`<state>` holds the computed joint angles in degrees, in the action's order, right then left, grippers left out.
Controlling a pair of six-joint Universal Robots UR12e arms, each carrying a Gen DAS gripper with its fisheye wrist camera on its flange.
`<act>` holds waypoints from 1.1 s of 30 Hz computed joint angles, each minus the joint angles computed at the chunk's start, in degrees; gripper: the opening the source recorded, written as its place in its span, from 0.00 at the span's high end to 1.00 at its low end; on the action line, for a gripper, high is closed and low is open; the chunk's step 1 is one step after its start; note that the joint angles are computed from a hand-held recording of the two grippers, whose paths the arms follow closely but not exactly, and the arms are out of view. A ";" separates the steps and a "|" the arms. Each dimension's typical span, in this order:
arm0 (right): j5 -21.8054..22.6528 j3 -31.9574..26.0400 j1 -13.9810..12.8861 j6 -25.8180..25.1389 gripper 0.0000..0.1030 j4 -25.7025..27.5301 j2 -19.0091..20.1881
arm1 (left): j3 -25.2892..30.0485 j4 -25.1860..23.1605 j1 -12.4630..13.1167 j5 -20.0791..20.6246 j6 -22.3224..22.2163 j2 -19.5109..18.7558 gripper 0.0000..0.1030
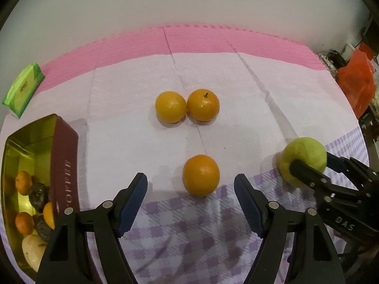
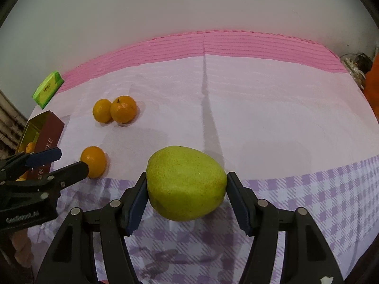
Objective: Organize fruits
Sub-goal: 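Grasp a tangerine with the left gripper while the right gripper holds the green pear, then carry the tangerine over the tray with the left gripper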
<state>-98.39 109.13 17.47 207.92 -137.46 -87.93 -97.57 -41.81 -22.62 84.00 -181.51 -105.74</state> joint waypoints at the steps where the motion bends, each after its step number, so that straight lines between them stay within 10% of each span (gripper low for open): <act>1: 0.11 0.24 -0.14 0.08 0.41 -0.16 -0.20 | 0.13 -0.25 0.01 -0.20 -0.25 -0.15 0.28; 18: -0.30 1.24 -0.26 0.60 0.41 -1.97 -0.63 | 2.08 -3.64 0.09 -1.51 -2.28 -1.92 0.64; 33: -1.83 1.46 0.37 0.18 0.41 -3.12 -0.36 | -1.38 -2.31 1.25 0.01 -2.26 2.69 0.64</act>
<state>-100.22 110.59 17.84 208.10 -140.58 -88.28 -98.95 -44.12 -21.38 84.01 -183.77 -103.05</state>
